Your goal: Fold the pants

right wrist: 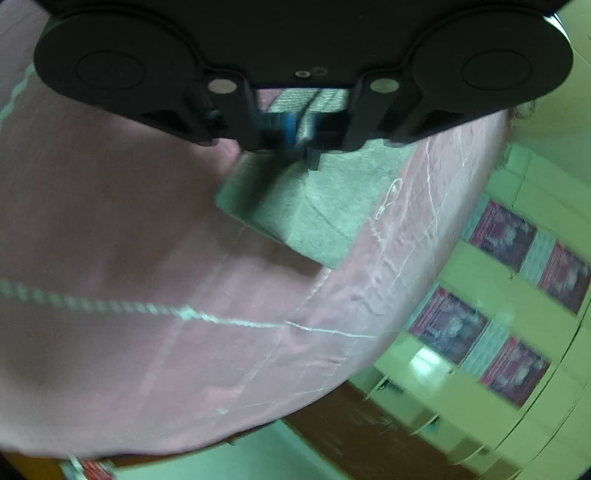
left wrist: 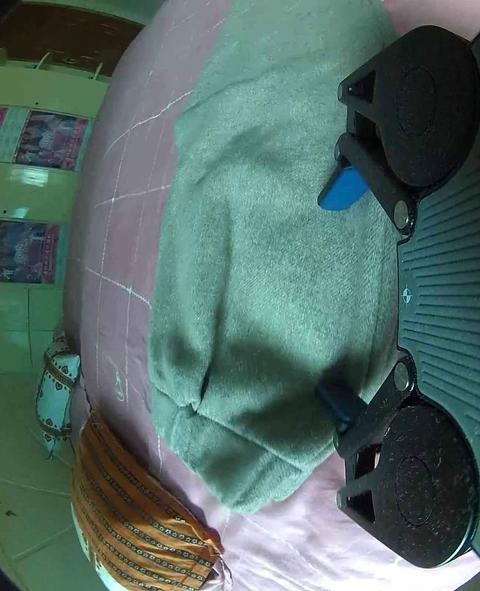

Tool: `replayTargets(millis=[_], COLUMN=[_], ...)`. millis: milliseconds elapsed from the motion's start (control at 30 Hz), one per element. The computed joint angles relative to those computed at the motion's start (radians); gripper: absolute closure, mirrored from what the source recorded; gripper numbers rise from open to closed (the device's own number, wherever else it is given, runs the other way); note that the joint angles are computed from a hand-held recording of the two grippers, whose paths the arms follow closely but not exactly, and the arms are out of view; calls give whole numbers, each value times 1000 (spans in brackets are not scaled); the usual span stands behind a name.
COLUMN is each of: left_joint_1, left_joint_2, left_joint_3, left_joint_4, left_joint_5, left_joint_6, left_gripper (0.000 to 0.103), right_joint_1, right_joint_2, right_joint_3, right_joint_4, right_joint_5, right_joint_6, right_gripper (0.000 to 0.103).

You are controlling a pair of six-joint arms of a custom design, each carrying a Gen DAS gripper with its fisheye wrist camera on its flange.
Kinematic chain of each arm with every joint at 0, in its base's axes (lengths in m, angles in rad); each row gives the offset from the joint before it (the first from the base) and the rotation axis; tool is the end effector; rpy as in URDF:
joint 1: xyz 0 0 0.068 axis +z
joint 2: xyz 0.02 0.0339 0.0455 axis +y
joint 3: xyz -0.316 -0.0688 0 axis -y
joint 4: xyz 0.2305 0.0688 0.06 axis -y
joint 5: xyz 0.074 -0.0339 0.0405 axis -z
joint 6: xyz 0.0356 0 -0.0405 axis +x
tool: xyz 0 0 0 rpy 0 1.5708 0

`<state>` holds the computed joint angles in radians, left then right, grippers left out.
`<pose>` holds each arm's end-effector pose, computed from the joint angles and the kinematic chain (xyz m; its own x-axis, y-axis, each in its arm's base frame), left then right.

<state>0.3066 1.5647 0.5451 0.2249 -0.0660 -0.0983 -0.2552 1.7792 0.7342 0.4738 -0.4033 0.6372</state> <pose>0.2535 0.0827 0.1864 -0.6432 -0.3063 -0.7017 -0.4103 0.9117 -0.0219 0.3352 -0.0730 0.1957 -0.4724 0.6888 -0.5499 0.2411 0.7011 0.6710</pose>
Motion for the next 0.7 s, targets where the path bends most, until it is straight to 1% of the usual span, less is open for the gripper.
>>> replayTargets(millis=[67, 133, 233, 267, 300, 400, 467, 533, 600, 667, 700], left_joint_1=[31, 41, 40, 35, 35, 41, 43, 42, 39, 3, -12], left_joint_2=[-8, -13, -18, -20, -14, -13, -12, -15, -24, -67, -101], left_joint_3=[-3, -8, -8, -10, -8, -18, -24, -25, -15, 13, 5], left_joint_4=[-2, 1, -5, -6, -5, 6, 16, 14, -12, -91, -95], left_joint_5=[41, 56, 60, 57, 59, 75, 83, 87, 82, 41, 54], left_joint_6=[7, 23, 27, 24, 26, 27, 29, 33, 36, 26, 24], left_gripper=[3, 3, 3, 3, 3, 3, 2, 0, 0, 0, 0], right_joint_1=[-1, -9, -23, -33, -42, -31, -21, -16, -26, -28, -29], right_joint_2=[-59, -82, 4, 47, 68, 49, 38, 75, 83, 46, 18], right_joint_3=[-34, -49, -8, 3, -11, -33, -46, 14, 15, -13, -36], right_joint_4=[21, 12, -54, -51, -4, 41, 83, -10, 4, 30, 46], right_joint_5=[-6, -18, -18, -37, -57, -47, -34, -17, -38, -39, -31], right_joint_6=[-24, -43, -57, -38, -1, 15, -18, -71, -59, -38, -33], right_gripper=[103, 103, 103, 103, 103, 103, 103, 103, 103, 95, 87])
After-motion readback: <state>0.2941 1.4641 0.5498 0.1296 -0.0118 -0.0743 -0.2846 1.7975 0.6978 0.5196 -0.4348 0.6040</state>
